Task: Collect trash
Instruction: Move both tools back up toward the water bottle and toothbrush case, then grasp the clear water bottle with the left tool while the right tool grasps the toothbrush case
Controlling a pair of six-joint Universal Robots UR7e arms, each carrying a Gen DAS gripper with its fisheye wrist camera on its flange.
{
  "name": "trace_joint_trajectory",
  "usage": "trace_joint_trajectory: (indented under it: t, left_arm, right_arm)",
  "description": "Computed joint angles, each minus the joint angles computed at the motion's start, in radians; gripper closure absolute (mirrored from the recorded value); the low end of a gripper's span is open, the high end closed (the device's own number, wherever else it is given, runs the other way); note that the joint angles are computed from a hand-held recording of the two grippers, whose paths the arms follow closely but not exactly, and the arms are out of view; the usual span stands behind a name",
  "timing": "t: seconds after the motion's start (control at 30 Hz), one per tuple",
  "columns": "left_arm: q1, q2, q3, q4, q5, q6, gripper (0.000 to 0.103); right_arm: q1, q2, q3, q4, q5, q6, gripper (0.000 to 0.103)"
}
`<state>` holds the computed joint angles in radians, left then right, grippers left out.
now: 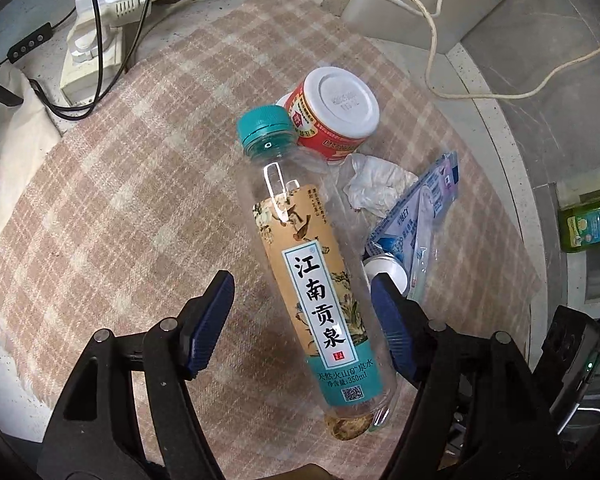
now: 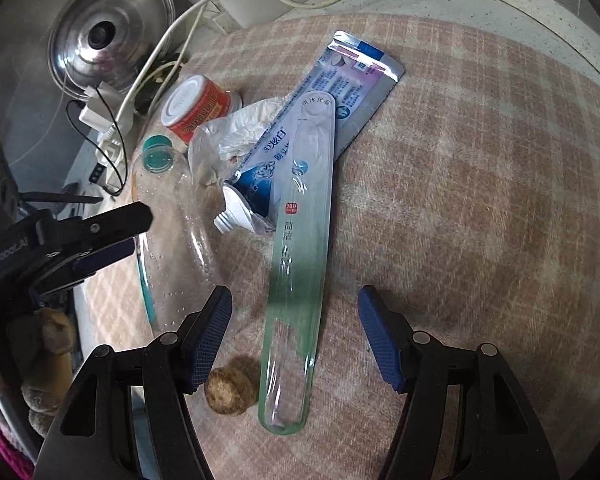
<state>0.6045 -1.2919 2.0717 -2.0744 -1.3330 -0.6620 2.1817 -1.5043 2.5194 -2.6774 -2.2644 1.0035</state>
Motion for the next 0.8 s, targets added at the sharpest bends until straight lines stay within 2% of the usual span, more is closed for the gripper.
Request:
trace_joint_trajectory:
  t: [0.2, 0.3, 0.33, 0.37, 0.4, 0.43, 0.6, 0.8]
  left_arm:
    - [0.008, 0.037, 0.002, -0.025, -0.010, -0.023, 0.030]
    - [0.032, 0.045, 0.008, -0.053, -0.051, -0.039, 0.033]
    - [0.036, 0.044, 0.009, -0.059, -0.060, -0.041, 0.039]
    - [0.037, 0.044, 0.009, -0.061, -0.064, -0.039, 0.043]
    - [0.033, 0.044, 0.007, -0.054, -0.060, -0.035, 0.043]
    - [0.028, 0.044, 0.004, -0.045, -0.050, -0.030, 0.043]
    - [0.024, 0.020, 0.009, -0.026, -0.032, -0.016, 0.044]
    - [0.008, -0.043, 0.030, 0.002, 0.005, 0.000, 0.045]
  right_arm:
    - [-0.003, 0.036, -0.034, 0.040, -0.028, -0.011, 0.039]
    - [0.002, 0.068, -0.068, 0.099, -0.068, -0.009, 0.044]
    - [0.004, 0.075, -0.077, 0.124, -0.081, -0.007, 0.046]
    - [0.007, 0.083, -0.091, 0.164, -0.098, 0.002, 0.055]
    - [0.010, 0.088, -0.104, 0.208, -0.115, 0.014, 0.066]
    - [0.009, 0.091, -0.111, 0.228, -0.122, 0.017, 0.070]
    - [-0.014, 0.064, -0.078, 0.142, -0.093, -0.026, 0.072]
    - [0.019, 0.005, -0.034, 0.101, -0.087, 0.034, 0.074]
